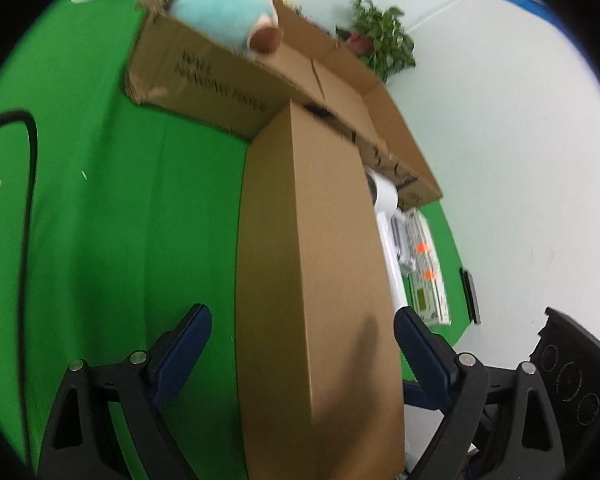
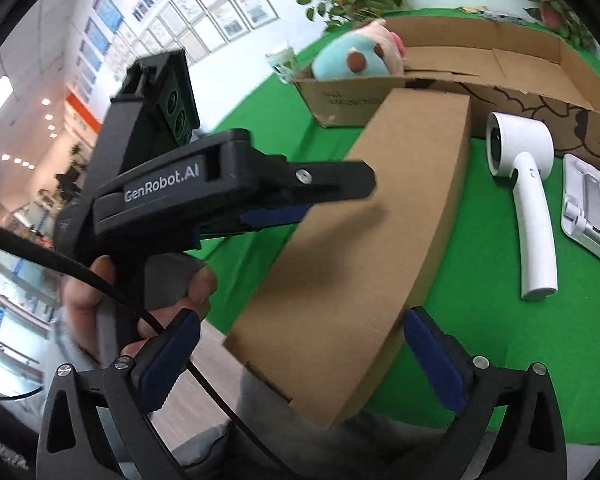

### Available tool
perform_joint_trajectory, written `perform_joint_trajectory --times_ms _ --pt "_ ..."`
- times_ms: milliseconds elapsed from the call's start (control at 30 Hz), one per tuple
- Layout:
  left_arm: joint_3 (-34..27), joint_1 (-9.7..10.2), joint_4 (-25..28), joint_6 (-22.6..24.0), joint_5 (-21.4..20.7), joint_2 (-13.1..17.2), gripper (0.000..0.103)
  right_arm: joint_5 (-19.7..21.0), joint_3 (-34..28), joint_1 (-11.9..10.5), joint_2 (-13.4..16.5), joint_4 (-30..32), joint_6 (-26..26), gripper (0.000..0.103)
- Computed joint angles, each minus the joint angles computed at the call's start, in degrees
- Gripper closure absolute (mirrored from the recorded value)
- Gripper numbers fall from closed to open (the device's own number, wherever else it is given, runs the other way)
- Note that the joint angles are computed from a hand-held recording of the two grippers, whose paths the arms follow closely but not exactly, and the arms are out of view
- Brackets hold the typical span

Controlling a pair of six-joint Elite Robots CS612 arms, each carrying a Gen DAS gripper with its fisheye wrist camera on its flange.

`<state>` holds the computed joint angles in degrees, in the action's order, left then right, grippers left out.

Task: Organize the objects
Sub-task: 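Grasp the long brown box end with the left gripper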

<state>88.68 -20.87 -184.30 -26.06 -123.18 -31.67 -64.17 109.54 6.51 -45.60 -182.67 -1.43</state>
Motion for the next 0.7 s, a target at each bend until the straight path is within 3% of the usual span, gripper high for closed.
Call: perform_joint_trajectory --times_ms 100,167,200,267,333,500,633,700 --pt "0.82 -0.51 2.14 2.24 1.48 -1.12 0.014 -0.55 0.40 0.24 -0.13 0.33 -0.45 0.000" --pt "0.72 -0.36 3.67 1.91 -0.57 -1.30 0.017 0.64 0.89 -0.21 -0.34 0.43 -1.01 0.001" --pt "0.35 -0.27 5.54 1.54 -2.66 -1.04 0.018 -0.17 0.59 -0.19 -0.28 1.41 -1.51 0.001" --pt "0.97 -0.71 5.59 1.45 -2.44 -1.46 0.019 -3.57 1.11 -0.18 -0.47 1.29 -1.83 0.001" --pt "1.62 -1.31 6.51 1.90 -3.08 -1.92 0.019 -1.72 1.92 -1.49 -0.54 1.08 -1.30 0.002" --pt "2.63 -2.72 6.47 1.09 -2.03 -2.74 0.019 -3.14 3.99 -4.12 -1.40 -0.86 0.99 0.002" --pt "2.49 -2.98 5.11 -0.96 -1.06 -2.54 0.018 3.28 4.09 -5.54 -1.91 3.31 0.73 0.002" --pt "2.43 -3.07 4.24 -1.27 -0.96 -2.06 0.018 5.49 3.92 -5.21 -1.70 3.75 0.29 0.003"
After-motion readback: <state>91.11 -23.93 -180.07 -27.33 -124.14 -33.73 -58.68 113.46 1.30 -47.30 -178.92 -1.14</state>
